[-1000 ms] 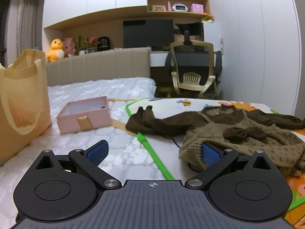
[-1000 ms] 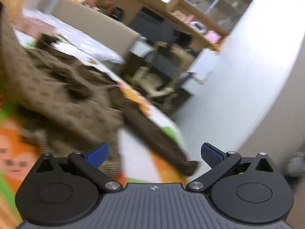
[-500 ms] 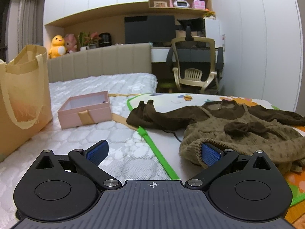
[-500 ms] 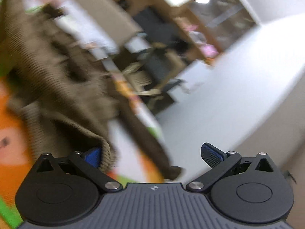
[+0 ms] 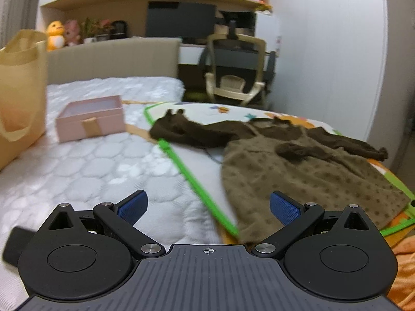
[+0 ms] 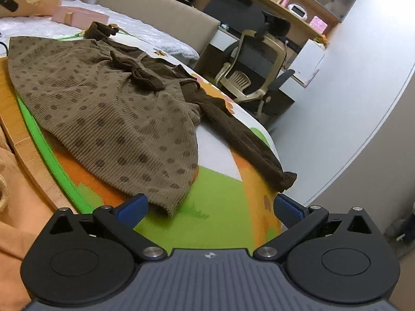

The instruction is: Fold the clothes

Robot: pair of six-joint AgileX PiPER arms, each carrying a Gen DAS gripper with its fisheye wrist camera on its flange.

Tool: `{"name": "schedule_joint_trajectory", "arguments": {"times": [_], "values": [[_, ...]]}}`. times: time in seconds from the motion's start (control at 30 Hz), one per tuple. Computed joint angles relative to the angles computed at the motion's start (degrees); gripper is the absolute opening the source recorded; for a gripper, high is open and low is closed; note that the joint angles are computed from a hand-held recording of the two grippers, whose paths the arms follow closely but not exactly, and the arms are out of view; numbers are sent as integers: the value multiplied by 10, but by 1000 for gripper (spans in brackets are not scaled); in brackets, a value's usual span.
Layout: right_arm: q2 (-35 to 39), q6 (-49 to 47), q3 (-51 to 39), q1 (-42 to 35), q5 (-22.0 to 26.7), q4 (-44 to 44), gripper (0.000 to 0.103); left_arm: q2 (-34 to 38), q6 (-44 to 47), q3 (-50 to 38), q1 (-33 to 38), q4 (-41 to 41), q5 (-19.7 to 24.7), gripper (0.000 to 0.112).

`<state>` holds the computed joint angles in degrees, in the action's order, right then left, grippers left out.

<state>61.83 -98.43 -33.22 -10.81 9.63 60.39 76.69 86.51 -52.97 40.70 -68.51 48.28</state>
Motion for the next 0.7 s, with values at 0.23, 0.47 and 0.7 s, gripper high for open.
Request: {"name": "schedule_joint_trajectory", "arguments": {"times": [0.23, 0.47, 0.7], "values": [[48, -186, -79, -38, 120, 234, 103, 69, -151, -96, -161, 103, -120, 103], [214, 119, -294, 15, 188, 110, 103, 176, -310, -203, -254, 234, -204, 103], [491, 484, -627, 76, 324, -65, 103, 298, -444, -331, -278, 355, -256, 103]]}}
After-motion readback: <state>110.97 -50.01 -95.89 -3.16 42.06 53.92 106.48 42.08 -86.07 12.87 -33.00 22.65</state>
